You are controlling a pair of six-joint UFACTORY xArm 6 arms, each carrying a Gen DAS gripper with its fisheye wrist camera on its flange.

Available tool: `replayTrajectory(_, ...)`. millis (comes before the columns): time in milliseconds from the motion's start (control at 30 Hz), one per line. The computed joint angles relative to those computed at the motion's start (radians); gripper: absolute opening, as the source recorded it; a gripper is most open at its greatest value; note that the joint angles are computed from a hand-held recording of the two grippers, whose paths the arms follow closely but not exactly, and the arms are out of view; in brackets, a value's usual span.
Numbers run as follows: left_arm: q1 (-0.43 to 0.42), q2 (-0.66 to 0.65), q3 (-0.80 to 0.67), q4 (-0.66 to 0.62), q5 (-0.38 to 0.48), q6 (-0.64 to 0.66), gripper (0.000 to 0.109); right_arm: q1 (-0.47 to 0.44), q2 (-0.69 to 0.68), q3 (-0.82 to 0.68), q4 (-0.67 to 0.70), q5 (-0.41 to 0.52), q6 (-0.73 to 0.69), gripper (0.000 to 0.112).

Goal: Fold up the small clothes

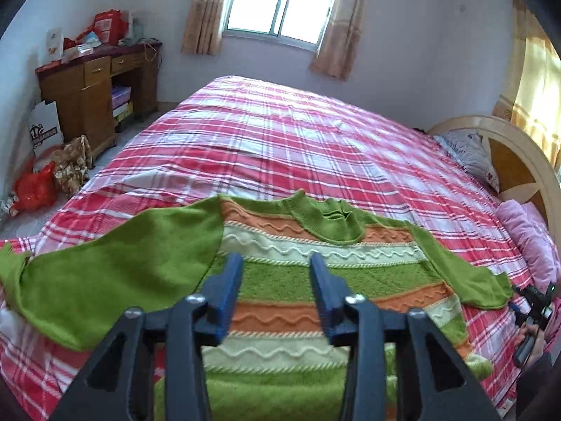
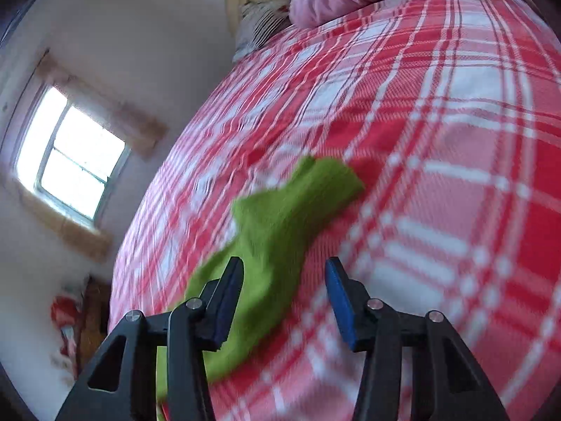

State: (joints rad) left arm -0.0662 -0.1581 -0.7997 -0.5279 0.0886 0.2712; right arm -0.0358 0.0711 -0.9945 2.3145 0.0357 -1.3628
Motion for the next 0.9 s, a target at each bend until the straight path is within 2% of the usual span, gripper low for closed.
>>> replayTrajectory(67,0.006,0.003,-0.001,0.031,0.000,-0.032,0.053,0.000,0.052,-0.066,-0.011,-0.009,-0.007,0.050)
replayTrajectory(133,0.021,-0.009,0.005,0.024,0.011,-0.024,0.053,-0.005,0.096,-0.105,-0.100,0.006,0.098,0.046)
replayTrajectory(167,0.028,-0.010,0.008,0.007,0.010,-0.013,0.053,-0.030,0.093,-0.091,-0.110,0.031,0.121,0.039)
replayTrajectory(200,0.033,-0.008,0.008,-0.005,0.009,-0.007,0.053,-0.035,0.105,-0.099,-0.143,0.036,0.171,0.020)
replayTrajectory(233,0.042,-0.009,0.009,-0.034,0.014,0.014,0.053,-0.039,0.107,-0.090,-0.214,0.044,0.243,0.009)
replayTrajectory(333,0.069,0.011,0.004,-0.003,0.023,-0.026,0.053,-0.010,0.102,-0.084,-0.313,-0.002,0.298,0.009)
replayTrajectory(433,0.088,0.030,-0.005,-0.006,0.027,-0.024,0.053,0.041,0.044,-0.081,-0.267,-0.027,0.211,0.009)
replayTrajectory(533,0.088,0.044,-0.017,-0.039,0.020,0.005,0.053,0.135,-0.019,-0.083,-0.465,-0.006,0.381,0.009)
replayTrajectory(600,0.073,0.049,-0.029,-0.172,0.019,0.112,0.053,0.222,-0.032,-0.110,-0.651,0.008,0.556,0.009)
replayTrajectory(700,0.064,0.050,-0.038,-0.261,0.027,0.193,0.053,0.355,0.029,-0.225,-0.782,0.024,0.670,0.009)
replayTrajectory(800,0.067,0.042,-0.030,-0.242,0.018,0.192,0.053,0.485,0.153,-0.386,-0.875,0.051,0.717,0.009)
replayTrajectory(833,0.071,0.036,-0.025,-0.236,0.014,0.194,0.053,0.529,0.219,-0.459,-0.954,0.058,0.773,0.009)
replayTrajectory(900,0.084,0.026,-0.016,-0.213,0.007,0.184,0.053,0.570,0.330,-0.581,-1.047,0.108,0.859,0.009)
